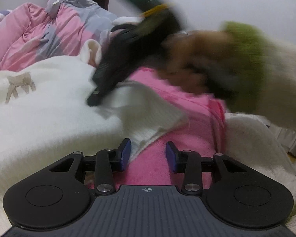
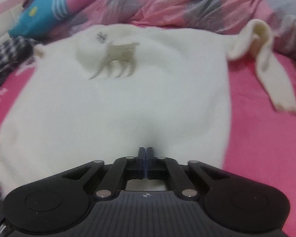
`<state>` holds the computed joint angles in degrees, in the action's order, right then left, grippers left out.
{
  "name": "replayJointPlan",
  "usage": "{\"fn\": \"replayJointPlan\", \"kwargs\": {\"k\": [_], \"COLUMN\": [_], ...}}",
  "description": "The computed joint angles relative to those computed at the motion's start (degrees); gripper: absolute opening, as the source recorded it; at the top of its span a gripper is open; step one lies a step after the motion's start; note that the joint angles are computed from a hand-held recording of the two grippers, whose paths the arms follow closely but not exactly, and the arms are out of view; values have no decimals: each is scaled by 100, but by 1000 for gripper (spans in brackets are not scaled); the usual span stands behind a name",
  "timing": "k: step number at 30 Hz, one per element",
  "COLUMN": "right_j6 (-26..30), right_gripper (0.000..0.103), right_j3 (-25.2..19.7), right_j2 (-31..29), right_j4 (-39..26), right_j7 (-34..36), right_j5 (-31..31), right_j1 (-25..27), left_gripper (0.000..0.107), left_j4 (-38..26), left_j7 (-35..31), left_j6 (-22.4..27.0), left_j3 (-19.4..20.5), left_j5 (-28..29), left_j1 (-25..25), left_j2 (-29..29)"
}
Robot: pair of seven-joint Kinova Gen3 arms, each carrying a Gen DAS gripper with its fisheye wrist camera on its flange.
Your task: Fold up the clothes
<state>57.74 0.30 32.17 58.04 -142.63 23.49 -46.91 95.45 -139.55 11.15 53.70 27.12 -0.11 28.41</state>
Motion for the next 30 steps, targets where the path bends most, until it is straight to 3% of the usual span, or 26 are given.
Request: {"fn": "replayJointPlan", "kwargs": {"k": [2, 5, 7, 11, 14, 16, 19, 21, 23, 25, 28, 30], "right_j6": [36, 172, 351, 137, 502, 603, 769, 955, 995, 1097, 1567, 1541], "right_gripper": [0, 0, 0, 0, 0, 0, 0, 0, 0, 0, 0, 0], "right_j3": [64, 578, 625, -284, -967, -960, -266, -48, -255, -783, -1403, -1333], "right_j2": [231, 388, 364, -12, 491, 890, 1228, 1302, 1059, 920, 1418, 1835], "right_j4": [-393, -634, -705, -478, -1184, -1714, -2378, -2629, -2454, -2437, -3110, -3641], "right_j7": [-63, -401, -390, 454, 1085, 1134, 661, 641, 994, 1460, 2095, 2153], "right_j5": [-129, -29, 69, -465, -696, -635, -729, -691, -741, -1138, -1445, -1383], "right_j1": [233, -30, -116, 247, 649, 694, 490, 388, 348, 530, 692, 684], "left_gripper": [38, 38, 38, 38, 38, 38, 38, 38, 38, 38, 38, 38], "left_j4": [0, 48, 88, 182, 204, 210, 203, 243, 299, 342, 231, 222], "left_j7": [2, -20, -32, -3, 146, 285, 459, 512, 566, 648, 824, 938], "left_j6": [9, -55, -116, -284, -331, -327, -333, -407, -507, -573, -493, -468], "left_j3": [25, 108, 209, 531, 605, 578, 536, 604, 731, 850, 800, 760], "left_j5": [12, 6, -23, -194, -389, -491, -595, -686, -816, -972, -1162, -1200], "left_j1": [-23, -82, -152, -365, -409, -384, -345, -382, -460, -537, -489, -463], "left_j2": [10, 31, 70, 234, 264, 226, 190, 217, 279, 345, 383, 346]}}
